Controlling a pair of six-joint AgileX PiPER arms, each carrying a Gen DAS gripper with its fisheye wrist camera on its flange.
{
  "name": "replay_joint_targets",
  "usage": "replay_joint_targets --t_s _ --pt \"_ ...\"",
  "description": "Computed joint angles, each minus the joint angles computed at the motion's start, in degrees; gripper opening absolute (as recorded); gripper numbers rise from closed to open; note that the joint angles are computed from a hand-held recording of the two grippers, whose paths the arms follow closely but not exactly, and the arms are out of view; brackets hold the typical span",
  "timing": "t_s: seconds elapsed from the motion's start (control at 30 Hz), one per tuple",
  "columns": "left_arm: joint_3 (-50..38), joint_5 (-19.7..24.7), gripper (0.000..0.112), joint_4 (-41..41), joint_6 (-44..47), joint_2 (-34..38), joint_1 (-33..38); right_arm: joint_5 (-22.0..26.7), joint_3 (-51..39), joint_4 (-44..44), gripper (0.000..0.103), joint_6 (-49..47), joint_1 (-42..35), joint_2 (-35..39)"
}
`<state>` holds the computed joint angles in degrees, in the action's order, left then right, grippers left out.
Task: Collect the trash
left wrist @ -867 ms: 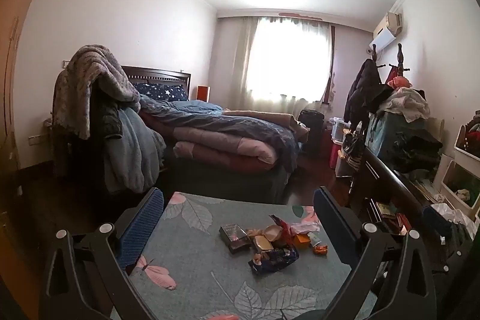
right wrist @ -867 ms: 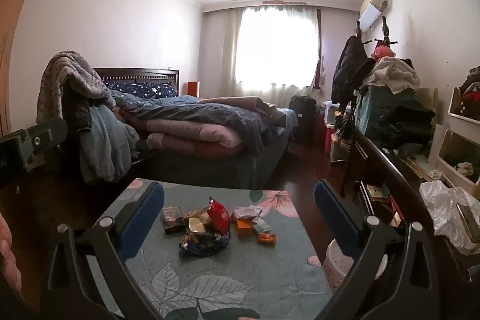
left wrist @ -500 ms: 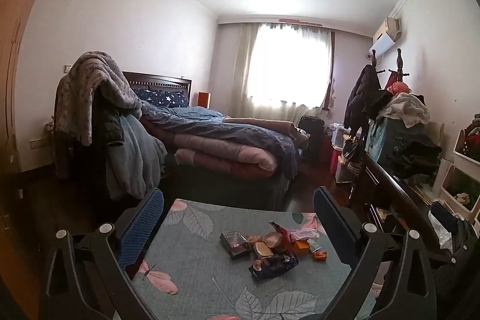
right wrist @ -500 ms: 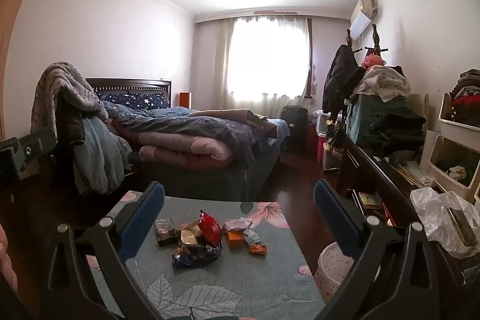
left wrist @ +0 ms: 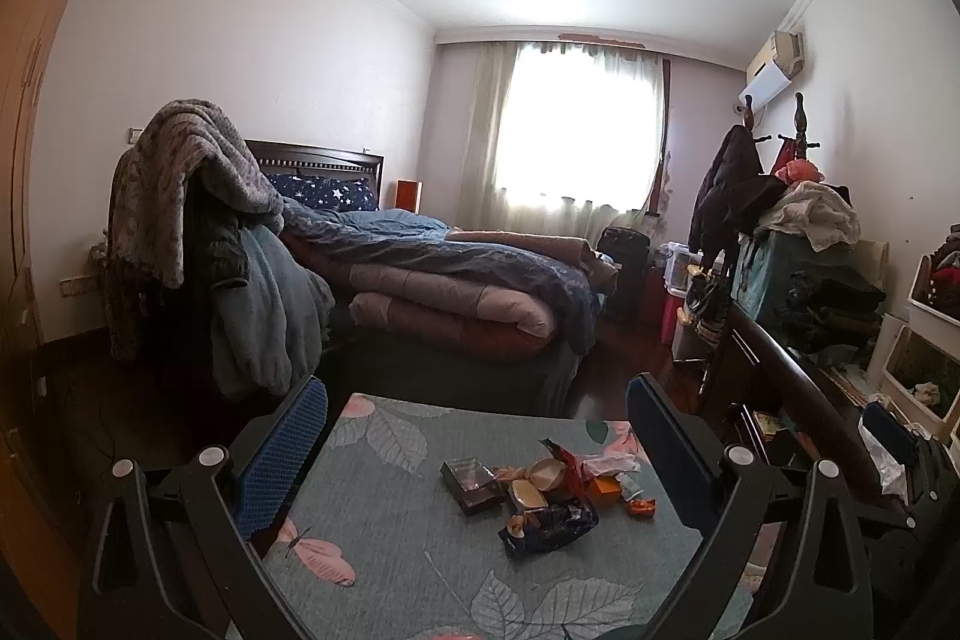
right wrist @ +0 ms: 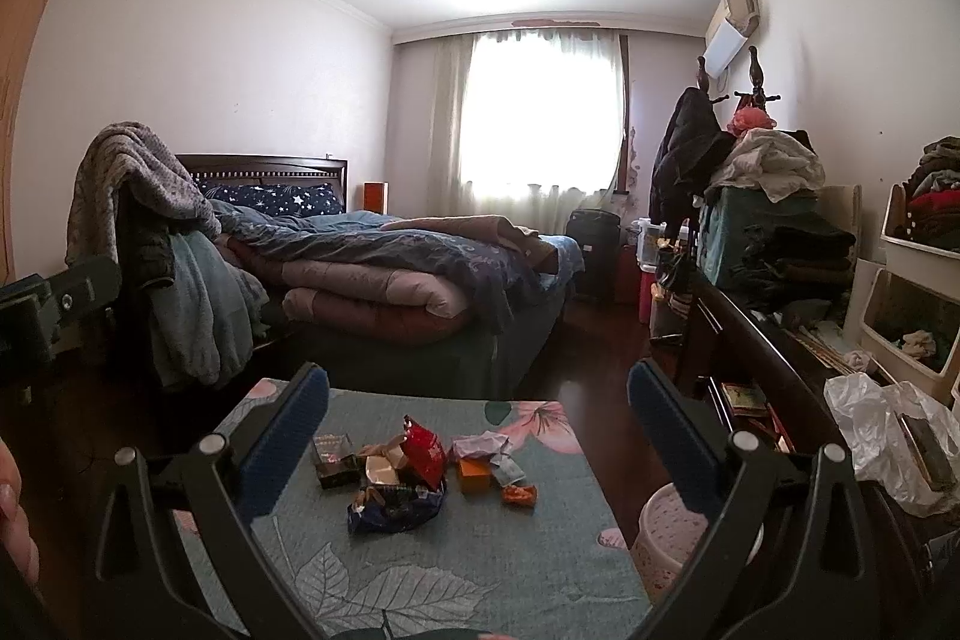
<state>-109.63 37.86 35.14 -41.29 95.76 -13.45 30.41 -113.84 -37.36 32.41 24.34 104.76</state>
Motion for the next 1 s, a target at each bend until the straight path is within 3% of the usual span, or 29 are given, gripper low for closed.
replay_joint_targets --t_s 1.0 --pt "-1.31 0.92 0.099 -3.64 2.68 2.32 2.70 -0.46 -0.80 5.07 0.100 -4.16 -1.30 1.85"
